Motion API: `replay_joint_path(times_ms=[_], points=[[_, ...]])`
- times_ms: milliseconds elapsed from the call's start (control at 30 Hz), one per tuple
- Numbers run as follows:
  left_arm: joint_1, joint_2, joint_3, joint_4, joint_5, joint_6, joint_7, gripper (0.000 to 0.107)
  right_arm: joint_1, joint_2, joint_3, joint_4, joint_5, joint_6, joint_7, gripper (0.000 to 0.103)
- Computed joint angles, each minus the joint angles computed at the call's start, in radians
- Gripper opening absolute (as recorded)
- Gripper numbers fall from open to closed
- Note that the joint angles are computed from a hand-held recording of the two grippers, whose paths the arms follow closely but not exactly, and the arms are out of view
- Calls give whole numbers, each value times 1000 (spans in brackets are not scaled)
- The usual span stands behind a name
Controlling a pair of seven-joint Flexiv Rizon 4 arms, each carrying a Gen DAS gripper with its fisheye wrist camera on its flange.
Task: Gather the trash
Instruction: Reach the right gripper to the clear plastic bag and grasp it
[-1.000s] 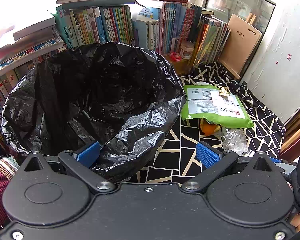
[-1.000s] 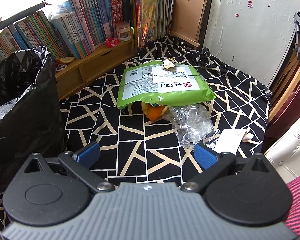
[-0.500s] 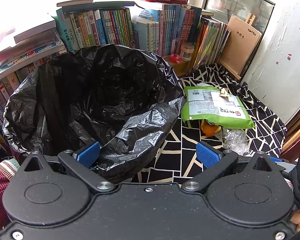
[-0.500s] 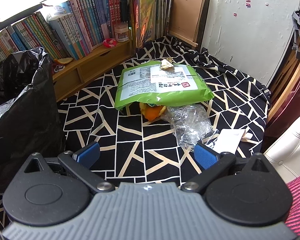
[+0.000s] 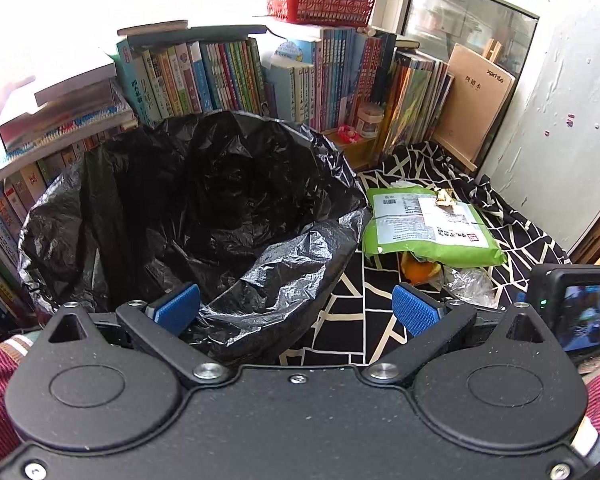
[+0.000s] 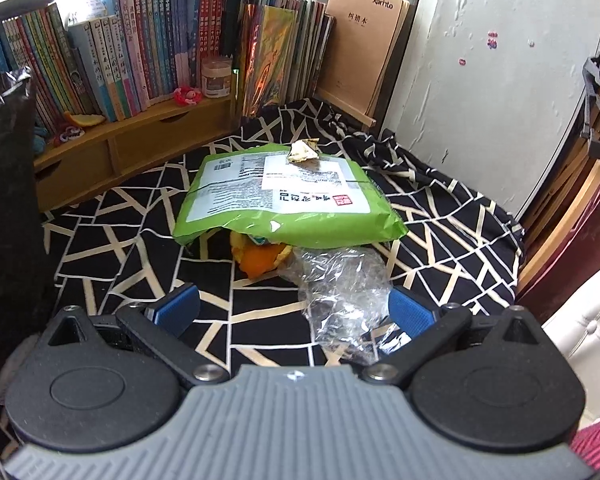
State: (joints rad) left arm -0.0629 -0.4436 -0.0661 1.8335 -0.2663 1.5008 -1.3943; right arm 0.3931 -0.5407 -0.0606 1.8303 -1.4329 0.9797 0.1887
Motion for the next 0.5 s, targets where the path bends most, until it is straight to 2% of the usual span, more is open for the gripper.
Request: replay_joint_path(times_ms=[67, 133, 300, 467, 500], points=[[-10, 1, 12, 19, 24, 58, 6, 102, -1, -11, -26, 2, -101, 7, 75, 103], [-47, -4, 62, 20, 57, 85, -7, 102, -16, -28, -27, -4, -146, 6, 117, 103], [-110, -20, 143, 14, 107, 117, -44, 98, -32, -78, -16, -24, -55, -20, 94, 103], [-83, -24, 105, 27, 117, 146, -24, 96, -14, -114, -51, -53, -33, -72, 95, 103], [-70, -22, 88, 30, 111, 143, -19, 91, -18, -128, -54, -65, -22, -70, 84, 103]])
